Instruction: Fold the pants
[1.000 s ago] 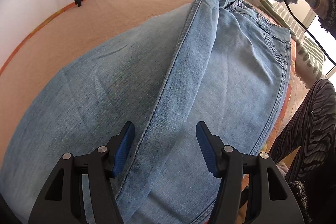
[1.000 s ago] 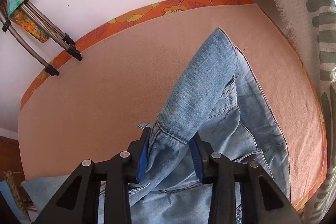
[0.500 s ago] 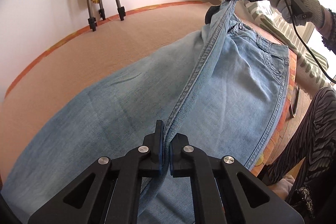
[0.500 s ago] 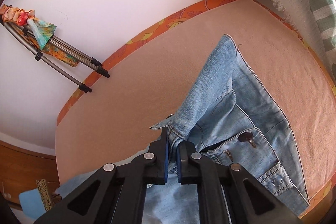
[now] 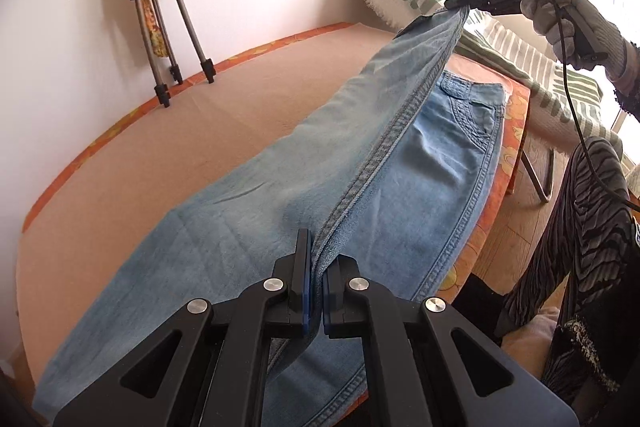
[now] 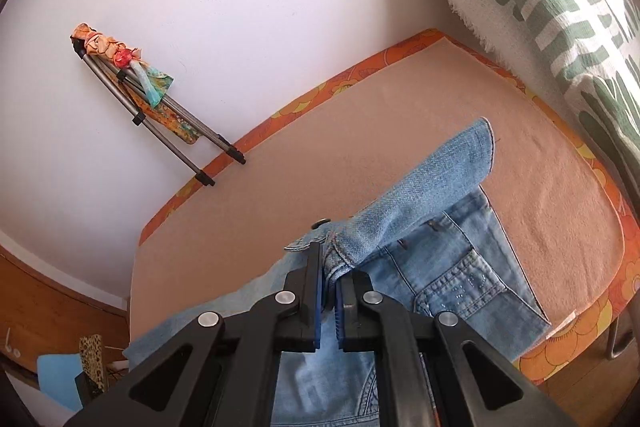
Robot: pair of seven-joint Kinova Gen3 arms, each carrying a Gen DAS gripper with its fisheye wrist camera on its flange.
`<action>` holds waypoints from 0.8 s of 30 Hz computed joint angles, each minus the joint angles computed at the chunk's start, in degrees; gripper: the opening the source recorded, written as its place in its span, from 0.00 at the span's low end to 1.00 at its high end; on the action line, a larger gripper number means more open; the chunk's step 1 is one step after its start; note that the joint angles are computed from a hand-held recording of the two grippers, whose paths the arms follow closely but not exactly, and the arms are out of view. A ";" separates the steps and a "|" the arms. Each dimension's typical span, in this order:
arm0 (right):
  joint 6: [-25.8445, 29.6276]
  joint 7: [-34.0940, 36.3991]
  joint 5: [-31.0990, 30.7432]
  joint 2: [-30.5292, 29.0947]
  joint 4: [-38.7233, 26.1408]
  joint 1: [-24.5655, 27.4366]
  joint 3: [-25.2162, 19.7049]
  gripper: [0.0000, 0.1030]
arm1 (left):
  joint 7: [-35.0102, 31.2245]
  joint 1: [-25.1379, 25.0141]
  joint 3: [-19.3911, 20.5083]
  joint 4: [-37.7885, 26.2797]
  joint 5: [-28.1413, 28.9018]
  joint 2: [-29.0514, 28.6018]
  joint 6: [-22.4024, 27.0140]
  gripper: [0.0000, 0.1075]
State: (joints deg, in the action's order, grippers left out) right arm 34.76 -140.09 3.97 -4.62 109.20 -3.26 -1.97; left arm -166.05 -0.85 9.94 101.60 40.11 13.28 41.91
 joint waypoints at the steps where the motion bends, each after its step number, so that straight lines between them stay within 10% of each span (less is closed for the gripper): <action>1: -1.39 -0.42 -1.23 -1.30 2.65 0.60 -0.05 0.02 | -0.06 0.35 0.01 0.37 -0.84 -0.06 0.13 0.03; 13: -14.22 -4.18 -7.70 -4.62 23.02 0.87 1.55 0.02 | 1.33 4.08 -0.23 3.71 -9.94 -0.67 0.01 0.03; 24: -13.02 0.55 -12.59 -2.63 23.64 2.05 0.88 0.06 | 3.05 3.42 -0.04 3.11 -11.63 0.64 2.31 0.03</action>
State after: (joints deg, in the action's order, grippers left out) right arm 21.73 -139.54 -8.61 -7.25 132.84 -1.21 -1.09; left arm -162.99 2.58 9.90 104.71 28.49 13.91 44.21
